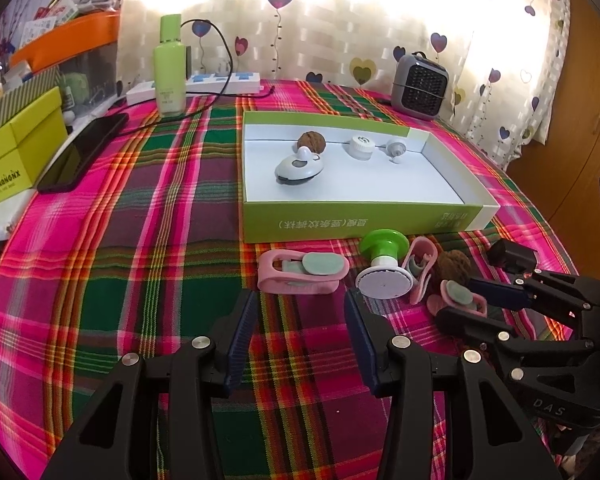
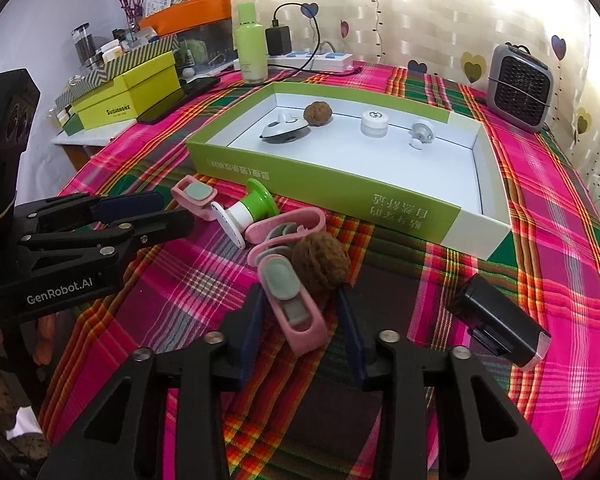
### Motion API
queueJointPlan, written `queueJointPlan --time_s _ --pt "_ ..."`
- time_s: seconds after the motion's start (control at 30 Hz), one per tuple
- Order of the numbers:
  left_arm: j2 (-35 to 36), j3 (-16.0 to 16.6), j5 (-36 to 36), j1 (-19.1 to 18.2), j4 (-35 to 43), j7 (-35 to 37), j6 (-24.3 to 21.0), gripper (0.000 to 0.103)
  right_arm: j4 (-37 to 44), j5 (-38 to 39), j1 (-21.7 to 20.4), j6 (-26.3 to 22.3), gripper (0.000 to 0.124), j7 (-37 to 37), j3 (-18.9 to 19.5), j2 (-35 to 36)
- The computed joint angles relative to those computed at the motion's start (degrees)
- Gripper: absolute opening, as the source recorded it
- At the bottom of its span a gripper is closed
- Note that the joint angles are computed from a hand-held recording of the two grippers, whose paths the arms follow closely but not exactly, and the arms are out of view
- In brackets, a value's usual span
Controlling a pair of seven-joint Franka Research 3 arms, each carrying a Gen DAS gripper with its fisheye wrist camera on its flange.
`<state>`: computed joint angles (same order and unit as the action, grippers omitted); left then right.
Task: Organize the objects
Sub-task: 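Close the right gripper on the upright pink clip with mint pad, then grasp a second pink clip with the left gripper while the right holds its clip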
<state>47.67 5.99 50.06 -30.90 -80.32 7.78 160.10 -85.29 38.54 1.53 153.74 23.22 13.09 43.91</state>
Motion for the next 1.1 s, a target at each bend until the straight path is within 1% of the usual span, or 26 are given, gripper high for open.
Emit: queueJointPlan --time_s 0.13,0.17,0.2,0.4,0.67,0.73,0.77,0.8,0.87,0.97,1.1 --pt "-0.14 0.00 -0.33 0.44 -0.43 -0.11 1.14 0.044 -0.31 0.17 -0.07 0.52 0.025 0.36 -0.02 -0.12" --pt "-0.25 0.15 -0.30 0.39 -0.50 -0.03 1.08 0.044 -0.38 0.16 -0.03 0.69 0.020 0.56 -0.11 -0.16" --pt "-0.35 0.31 -0.18 0.27 -0.55 0.07 0.87 0.044 -0.56 0.19 -0.11 0.81 0.018 0.63 -0.11 -0.25" --pt "-0.66 0.16 0.74 0.79 -0.45 2.47 1.51 0.044 -2.07 0.93 -0.92 1.02 0.018 -0.05 0.35 -1.14" --pt "0.70 0.35 0.26 1.26 1.69 6.18 2.91 0.045 -2.87 1.79 -1.14 0.99 0.018 0.40 0.03 -1.73" --pt "1.14 0.64 0.38 1.47 2.25 6.93 4.35 0.045 -2.92 2.04 -1.24 1.04 0.018 0.41 0.14 -1.73" --pt "1.68 -0.24 -0.28 2.42 2.85 8.72 5.37 0.045 -2.99 2.14 -1.26 1.07 0.018 0.41 0.17 -1.78" --pt "2.18 -1.86 -1.99 3.65 3.49 11.39 5.09 0.045 -3.06 2.18 -1.24 1.15 0.018 0.39 0.16 -1.80" --pt "2.87 -1.94 -3.91 3.54 4.52 13.17 4.24 0.046 -3.06 2.24 -1.28 1.18 0.018 0.25 0.19 -1.79" --pt "3.30 -2.26 -6.18 3.85 4.80 15.74 4.74 0.046 -2.82 2.52 -1.47 0.81 0.018 0.30 0.29 -1.67" --pt "2.60 -3.86 -9.63 5.09 2.84 18.68 7.52 0.047 -2.59 2.74 -1.51 0.59 0.018 0.31 0.26 -1.55"
